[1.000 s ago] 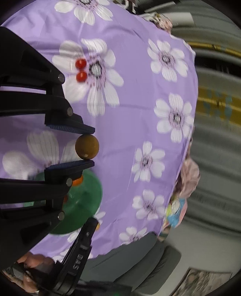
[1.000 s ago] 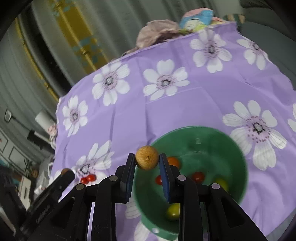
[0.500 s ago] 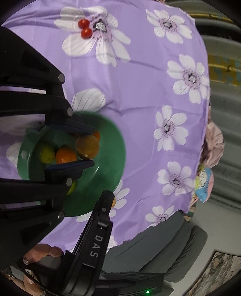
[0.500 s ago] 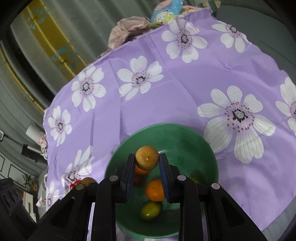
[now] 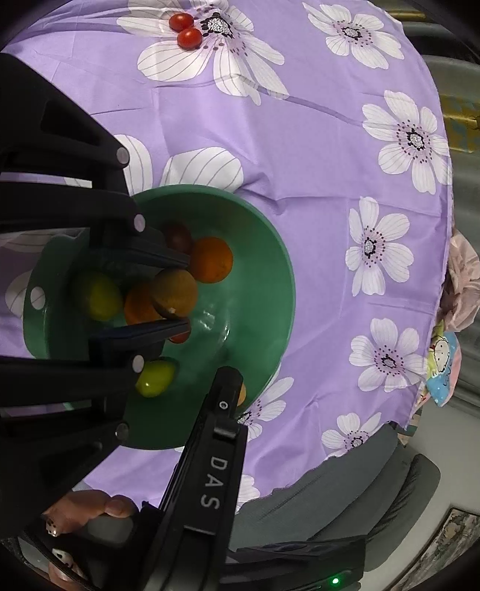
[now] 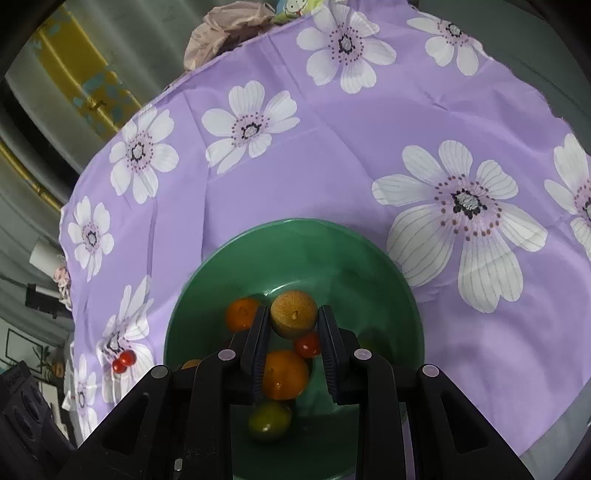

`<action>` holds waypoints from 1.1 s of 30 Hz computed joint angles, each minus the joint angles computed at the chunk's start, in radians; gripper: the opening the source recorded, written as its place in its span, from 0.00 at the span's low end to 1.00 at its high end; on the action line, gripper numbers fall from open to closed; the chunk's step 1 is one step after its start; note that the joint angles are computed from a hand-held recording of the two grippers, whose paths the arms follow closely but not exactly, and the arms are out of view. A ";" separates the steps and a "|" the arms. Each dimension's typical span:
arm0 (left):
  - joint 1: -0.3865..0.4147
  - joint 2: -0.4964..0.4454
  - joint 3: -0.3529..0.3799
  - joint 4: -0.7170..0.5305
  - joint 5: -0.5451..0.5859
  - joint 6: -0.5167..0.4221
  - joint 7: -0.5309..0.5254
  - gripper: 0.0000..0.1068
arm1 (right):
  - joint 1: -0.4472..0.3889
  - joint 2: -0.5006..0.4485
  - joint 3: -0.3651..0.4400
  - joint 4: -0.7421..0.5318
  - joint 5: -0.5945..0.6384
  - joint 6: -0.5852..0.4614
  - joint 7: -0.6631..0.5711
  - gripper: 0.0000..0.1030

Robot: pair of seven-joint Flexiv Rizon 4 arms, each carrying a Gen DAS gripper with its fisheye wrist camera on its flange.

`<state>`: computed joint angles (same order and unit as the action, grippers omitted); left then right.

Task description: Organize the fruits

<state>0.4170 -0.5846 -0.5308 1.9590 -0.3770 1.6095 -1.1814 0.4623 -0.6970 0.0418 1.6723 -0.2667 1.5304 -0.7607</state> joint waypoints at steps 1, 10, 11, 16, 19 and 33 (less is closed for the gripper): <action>-0.005 -0.001 0.006 -0.004 0.001 -0.006 -0.001 0.26 | -0.004 -0.003 0.005 -0.005 0.000 -0.005 -0.003 0.27; -0.066 -0.005 0.077 -0.026 -0.024 -0.044 0.002 0.27 | -0.010 -0.016 0.015 -0.031 0.002 -0.054 -0.010 0.27; -0.065 -0.006 0.076 -0.025 -0.030 -0.045 0.005 0.27 | -0.009 -0.016 0.012 -0.031 0.003 -0.056 -0.007 0.27; -0.084 -0.006 0.094 -0.031 -0.050 -0.056 0.020 0.27 | -0.012 -0.019 0.016 -0.036 0.004 -0.067 -0.001 0.27; -0.082 -0.005 0.089 -0.029 -0.065 -0.061 0.032 0.27 | -0.013 -0.019 0.016 -0.037 0.004 -0.073 0.001 0.27; 0.115 0.090 -0.039 0.096 -0.092 0.059 0.011 0.47 | 0.065 0.014 -0.077 0.027 -0.018 0.054 0.043 0.34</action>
<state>0.5319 -0.4947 -0.5696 2.0551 -0.4691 1.6683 -1.1699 0.5275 -0.6828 -0.0351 1.6988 -0.2850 1.5842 -0.7175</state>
